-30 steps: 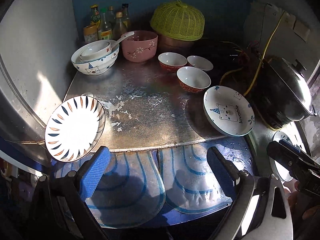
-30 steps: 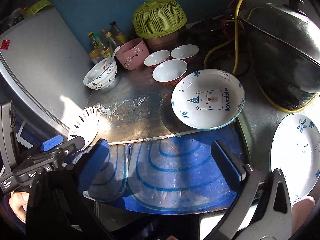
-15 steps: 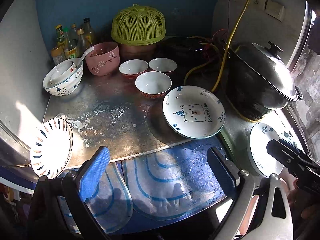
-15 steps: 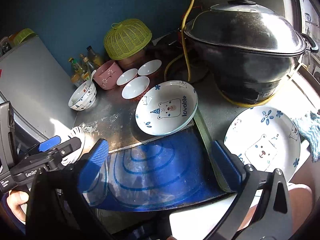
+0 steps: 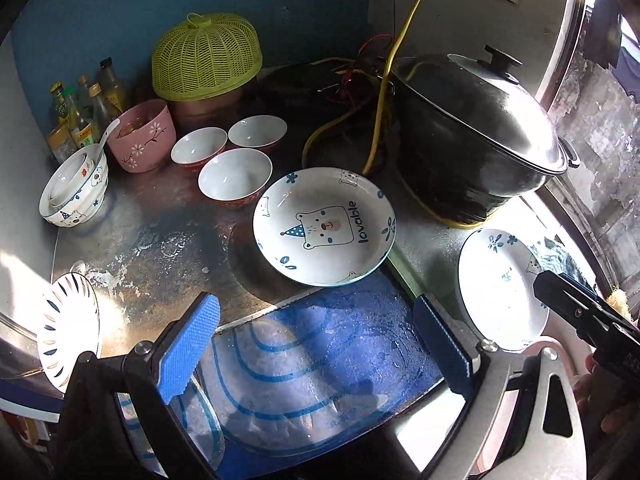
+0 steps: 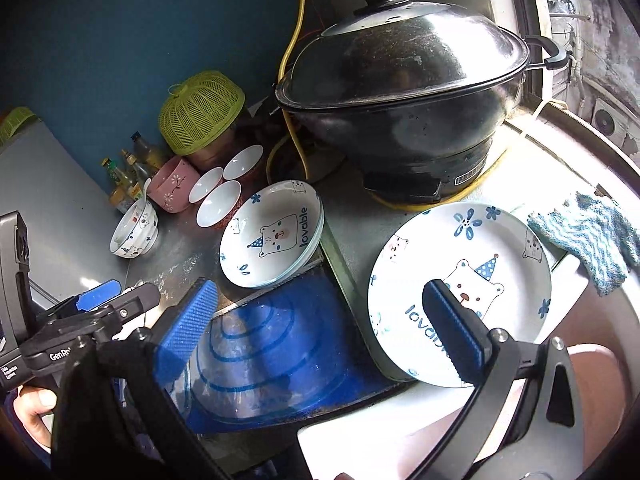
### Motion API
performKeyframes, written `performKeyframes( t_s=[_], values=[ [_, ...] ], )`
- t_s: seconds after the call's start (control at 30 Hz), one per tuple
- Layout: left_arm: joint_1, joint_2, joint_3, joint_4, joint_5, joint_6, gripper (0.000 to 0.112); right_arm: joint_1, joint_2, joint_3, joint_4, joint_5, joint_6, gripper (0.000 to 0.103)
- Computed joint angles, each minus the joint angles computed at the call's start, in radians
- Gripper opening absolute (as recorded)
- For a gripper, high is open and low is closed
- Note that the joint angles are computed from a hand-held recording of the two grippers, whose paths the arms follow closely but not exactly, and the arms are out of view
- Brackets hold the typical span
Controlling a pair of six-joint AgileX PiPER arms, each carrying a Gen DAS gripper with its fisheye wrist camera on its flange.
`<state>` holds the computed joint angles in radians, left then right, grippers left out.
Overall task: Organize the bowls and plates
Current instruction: 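Move both grippers to the white 'lovable' bear plate on the sink edge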
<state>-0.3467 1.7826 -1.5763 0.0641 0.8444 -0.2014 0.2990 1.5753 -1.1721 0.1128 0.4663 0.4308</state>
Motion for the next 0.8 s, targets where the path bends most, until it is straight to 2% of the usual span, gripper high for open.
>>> performKeyframes(
  t_s=[0.4, 0.8],
  values=[
    [-0.071, 0.112, -0.145, -0.069, 0.048, 0.06, 0.098, -0.079, -0.106, 0.113, -0.095, -0.001, 0.131, 0.103],
    [-0.126, 0.206, -0.256, -0.09, 0.092, 0.063, 0.099, -0.194, -0.14, 0.182, -0.031, -0.002, 0.047, 0.103]
  ],
)
